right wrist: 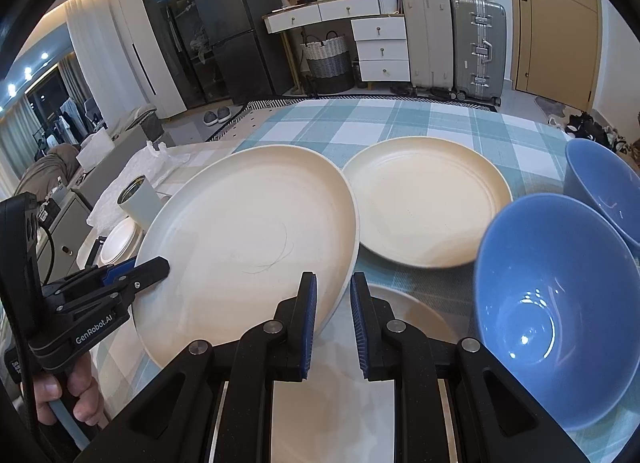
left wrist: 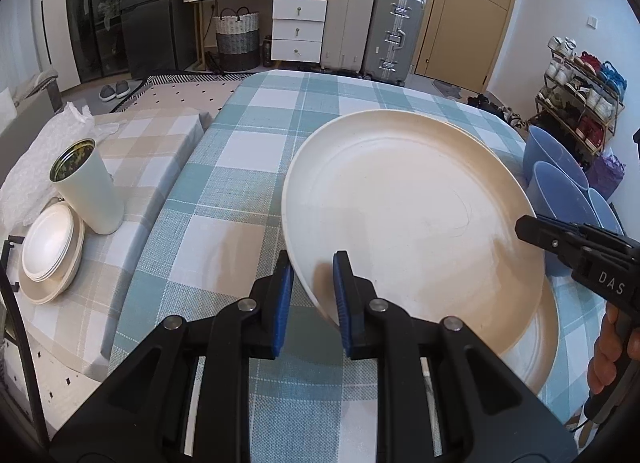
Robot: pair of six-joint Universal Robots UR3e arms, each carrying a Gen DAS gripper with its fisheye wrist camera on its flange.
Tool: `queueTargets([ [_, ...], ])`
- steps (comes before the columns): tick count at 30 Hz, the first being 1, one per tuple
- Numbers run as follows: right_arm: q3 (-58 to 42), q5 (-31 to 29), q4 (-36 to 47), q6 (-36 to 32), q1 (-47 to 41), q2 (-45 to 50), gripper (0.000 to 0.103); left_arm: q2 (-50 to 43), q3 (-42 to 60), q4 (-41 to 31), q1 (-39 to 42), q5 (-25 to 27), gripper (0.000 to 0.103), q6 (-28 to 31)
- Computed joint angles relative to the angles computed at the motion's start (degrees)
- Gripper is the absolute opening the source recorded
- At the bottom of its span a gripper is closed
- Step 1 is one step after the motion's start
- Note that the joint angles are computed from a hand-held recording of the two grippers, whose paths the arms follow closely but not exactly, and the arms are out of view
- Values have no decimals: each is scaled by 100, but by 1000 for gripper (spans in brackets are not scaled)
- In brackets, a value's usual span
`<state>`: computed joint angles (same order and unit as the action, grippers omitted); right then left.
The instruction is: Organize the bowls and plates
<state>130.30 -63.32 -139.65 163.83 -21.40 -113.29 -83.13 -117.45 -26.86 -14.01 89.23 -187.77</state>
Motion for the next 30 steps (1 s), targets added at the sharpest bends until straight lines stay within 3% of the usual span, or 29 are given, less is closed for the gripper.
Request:
queueTargets([
  [18, 761, 760, 2595, -1430, -1732, -2574, 18, -7, -184, 68, -857, 505, 19, -23],
  [30, 735, 1163, 5563, -3207, -3415, -4531, 18, -272, -227, 229, -1339, 744, 19, -117],
])
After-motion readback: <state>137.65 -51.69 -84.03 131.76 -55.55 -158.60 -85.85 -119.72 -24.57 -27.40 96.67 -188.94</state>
